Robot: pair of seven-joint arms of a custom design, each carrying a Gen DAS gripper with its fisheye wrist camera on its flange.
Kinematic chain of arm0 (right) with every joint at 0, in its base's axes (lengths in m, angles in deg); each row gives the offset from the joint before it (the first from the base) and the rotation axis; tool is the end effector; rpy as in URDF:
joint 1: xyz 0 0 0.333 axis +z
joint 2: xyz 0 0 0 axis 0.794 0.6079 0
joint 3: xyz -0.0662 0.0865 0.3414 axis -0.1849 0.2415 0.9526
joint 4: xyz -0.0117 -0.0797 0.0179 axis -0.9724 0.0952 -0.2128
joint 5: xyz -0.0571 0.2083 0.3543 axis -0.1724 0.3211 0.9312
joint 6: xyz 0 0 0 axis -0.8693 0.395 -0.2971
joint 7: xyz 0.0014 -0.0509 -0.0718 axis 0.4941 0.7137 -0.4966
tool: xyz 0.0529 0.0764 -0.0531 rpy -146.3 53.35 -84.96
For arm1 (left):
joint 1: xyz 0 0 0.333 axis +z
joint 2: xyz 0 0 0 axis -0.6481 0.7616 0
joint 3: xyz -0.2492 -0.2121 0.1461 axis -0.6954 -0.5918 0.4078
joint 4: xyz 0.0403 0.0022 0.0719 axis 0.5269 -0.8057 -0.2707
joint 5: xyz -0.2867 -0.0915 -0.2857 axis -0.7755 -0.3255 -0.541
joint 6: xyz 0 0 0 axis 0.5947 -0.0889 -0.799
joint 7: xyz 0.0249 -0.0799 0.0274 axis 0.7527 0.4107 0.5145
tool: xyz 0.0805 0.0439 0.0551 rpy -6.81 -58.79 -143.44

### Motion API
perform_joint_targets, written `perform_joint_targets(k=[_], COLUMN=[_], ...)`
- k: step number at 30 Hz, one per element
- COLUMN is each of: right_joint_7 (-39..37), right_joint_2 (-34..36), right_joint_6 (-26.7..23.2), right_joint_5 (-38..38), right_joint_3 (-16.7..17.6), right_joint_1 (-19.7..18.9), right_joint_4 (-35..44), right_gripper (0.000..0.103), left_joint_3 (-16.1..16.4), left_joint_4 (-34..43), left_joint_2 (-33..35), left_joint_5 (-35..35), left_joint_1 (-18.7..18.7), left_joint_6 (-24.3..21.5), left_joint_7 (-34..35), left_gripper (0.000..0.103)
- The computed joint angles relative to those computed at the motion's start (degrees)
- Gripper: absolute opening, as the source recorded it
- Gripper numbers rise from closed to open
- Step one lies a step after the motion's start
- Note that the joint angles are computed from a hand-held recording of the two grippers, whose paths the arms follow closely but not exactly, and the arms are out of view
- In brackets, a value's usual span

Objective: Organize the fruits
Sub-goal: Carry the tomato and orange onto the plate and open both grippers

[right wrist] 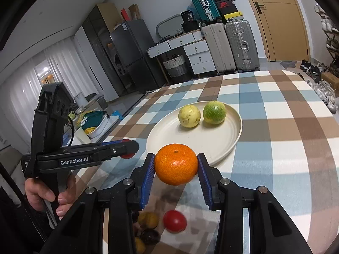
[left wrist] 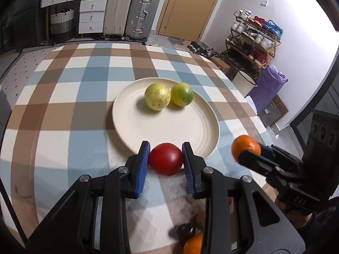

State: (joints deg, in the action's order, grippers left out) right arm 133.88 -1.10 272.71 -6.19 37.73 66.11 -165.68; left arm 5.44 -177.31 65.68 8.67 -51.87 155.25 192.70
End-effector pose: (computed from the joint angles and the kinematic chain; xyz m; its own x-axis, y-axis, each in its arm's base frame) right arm 0.3967 0.0978 0.4434 0.0732 -0.9250 -0.3728 -0.5924 0.2604 -0.7624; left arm 0.5642 -0.2258 0.5256 -0.5486 -0.7833 0.2924 -0.7275 0.2749 -0.6286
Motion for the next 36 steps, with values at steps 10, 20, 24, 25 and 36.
perform_joint_targets(k=[10,20,24,25,36], right_joint_7=[7.16,32.94,42.08,44.1,57.31], right_joint_2=[5.55,14.13,17.2,17.79,22.27], right_joint_6=[-1.02,1.32,2.09,2.06,1.86], right_joint_5=[-12.82,-39.58,-48.17,-49.93,-62.64], right_joint_3=[-11.11,-20.82,-19.58,-19.03,-11.65], right_joint_1=[6.43,10.05,7.71,7.0,-0.75], right_joint_4=[6.61,18.18,22.75,23.69,31.14], right_gripper=[0.04,0.04,0.04,0.04,0.04], left_joint_3=[-1.27,-1.67,-1.78,-1.85,-2.16], left_joint_4=[7.97,13.97,16.18,16.6,20.15], left_joint_2=[7.43,13.37,15.37,15.77,19.0], left_joint_5=[5.74,11.83,13.82,14.16,17.46], left_joint_1=[0.1,1.0,1.37,1.46,1.74], left_joint_6=[-1.16,-1.8,-2.41,-2.39,-3.12], left_joint_7=[-5.34,-11.3,-13.13,-13.32,-15.66], left_gripper=[0.028,0.028,0.028,0.028,0.028])
